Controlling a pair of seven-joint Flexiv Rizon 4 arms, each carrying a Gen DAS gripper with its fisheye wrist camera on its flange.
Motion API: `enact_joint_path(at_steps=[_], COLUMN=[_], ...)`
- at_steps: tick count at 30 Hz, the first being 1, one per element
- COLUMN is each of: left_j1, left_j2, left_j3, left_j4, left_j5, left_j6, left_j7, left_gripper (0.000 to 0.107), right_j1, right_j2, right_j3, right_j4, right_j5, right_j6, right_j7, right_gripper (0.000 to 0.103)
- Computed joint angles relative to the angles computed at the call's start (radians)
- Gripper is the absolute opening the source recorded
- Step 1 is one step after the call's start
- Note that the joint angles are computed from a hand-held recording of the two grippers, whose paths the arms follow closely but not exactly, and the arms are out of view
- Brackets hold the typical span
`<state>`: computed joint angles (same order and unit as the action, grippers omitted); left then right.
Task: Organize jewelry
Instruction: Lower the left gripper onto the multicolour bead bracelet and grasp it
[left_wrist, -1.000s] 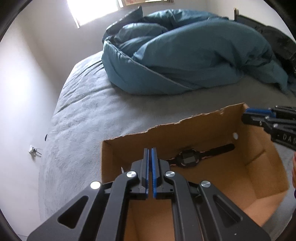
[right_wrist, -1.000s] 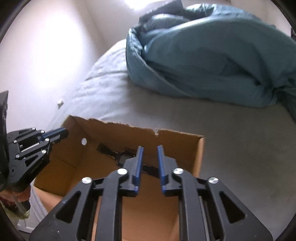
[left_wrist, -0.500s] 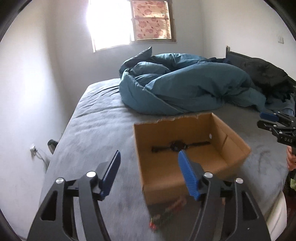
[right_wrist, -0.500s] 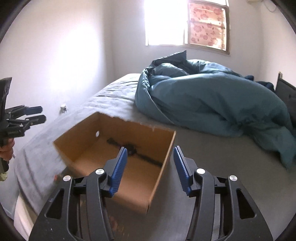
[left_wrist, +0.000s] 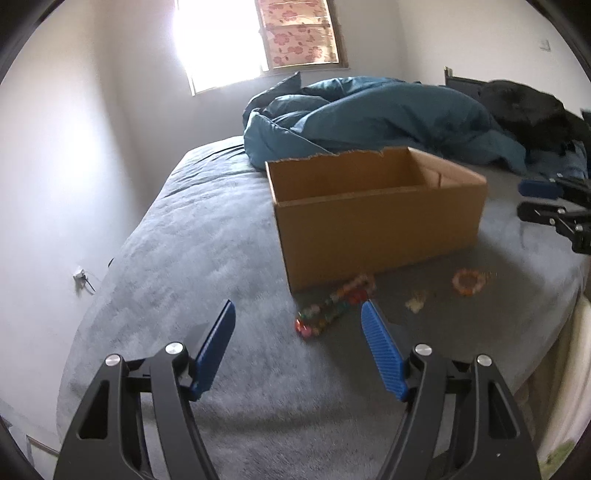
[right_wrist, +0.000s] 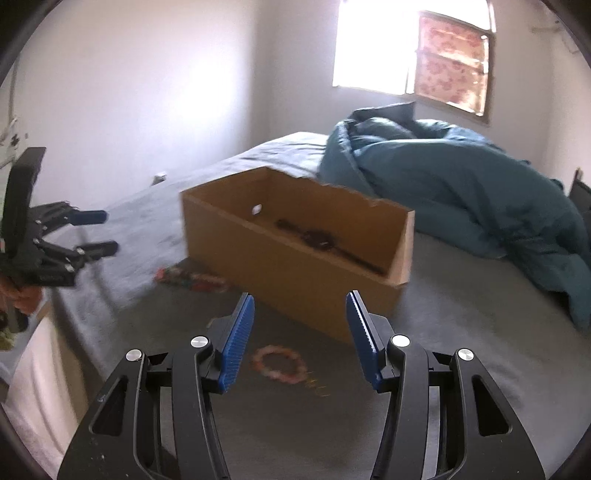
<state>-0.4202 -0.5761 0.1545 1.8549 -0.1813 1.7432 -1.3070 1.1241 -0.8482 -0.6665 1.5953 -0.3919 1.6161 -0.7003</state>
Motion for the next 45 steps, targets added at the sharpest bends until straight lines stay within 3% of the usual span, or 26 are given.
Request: enact_joint_path(at_steps=[5,8,11,17,21,24,26,31,34,38,45], left_j1=[0.0,0.043,0.044,0.06,0.159,0.249,0.273,0.276,0.219,0.206,0.246], left_j2=[-0.022,-0.034,-0.052,-0.07,-0.081,-0.101,-0.117,-0.162,-0.183,-0.177,-0.096], left_j3=[-0.011,-0.067,-0.07,-0.082,-0.197,-0.311,-0.345,-0.347,-0.258,-0.238,-0.287], left_j4=[0.01,0.005,-0.014,-0.03,-0.046,-0.074,-0.1,-0.188,-0.247,-0.254,-0.148], left_j5=[0.016,0.019,0.007,-0.004,0.019,0.027,0.017,-0.039,-0.037,-0.004,0.026], left_j6=[0.033,0.044,0.038,0.036,-0.002,-0.057,-0.1,-0.236,-0.326,-0.353,-0.366], left_j7=[0.015,0.035,0.042,0.055,0.084,0.113,0.123,0.114,0.077,0.089,0.191], left_gripper=[0.069,0.069,0.069,0.062,0.052,0.049,0.046,0.036,0.023,0.01,0.009], right_j1=[-0.065,-0.161,-0.256,-0.37,-0.363,-0.37,-0.374,-0.362,-0.352,-0.335,-0.304], right_j2=[-0.006,-0.03,-0.074,-0.15,-0.153,-0.148,-0.141,-0.111,-0.092,-0.067,-0.026], right_j3=[0.109,0.23,0.352,0.483,0.449,0.464,0.477,0.466,0.452,0.426,0.385], right_j4=[-0.057,-0.145,-0.265,-0.431,-0.431,-0.423,-0.412,-0.351,-0.312,-0.263,-0.184], right_j5=[-0.027,-0.056,-0.086,-0.123,-0.167,-0.184,-0.192,-0.205,-0.21,-0.219,-0.223], right_j6=[-0.047,-0.103,-0.183,-0.283,-0.275,-0.283,-0.285,-0.247,-0.217,-0.186,-0.138], right_j7=[0.004,0.001,-0.028,-0.042,-0.005,0.002,-0.001,0.033,0.059,0.089,0.136], right_gripper=[0.05,0.048,0.043,0.042,0.042,0.042,0.042,0.042,0.042,0.042,0.042])
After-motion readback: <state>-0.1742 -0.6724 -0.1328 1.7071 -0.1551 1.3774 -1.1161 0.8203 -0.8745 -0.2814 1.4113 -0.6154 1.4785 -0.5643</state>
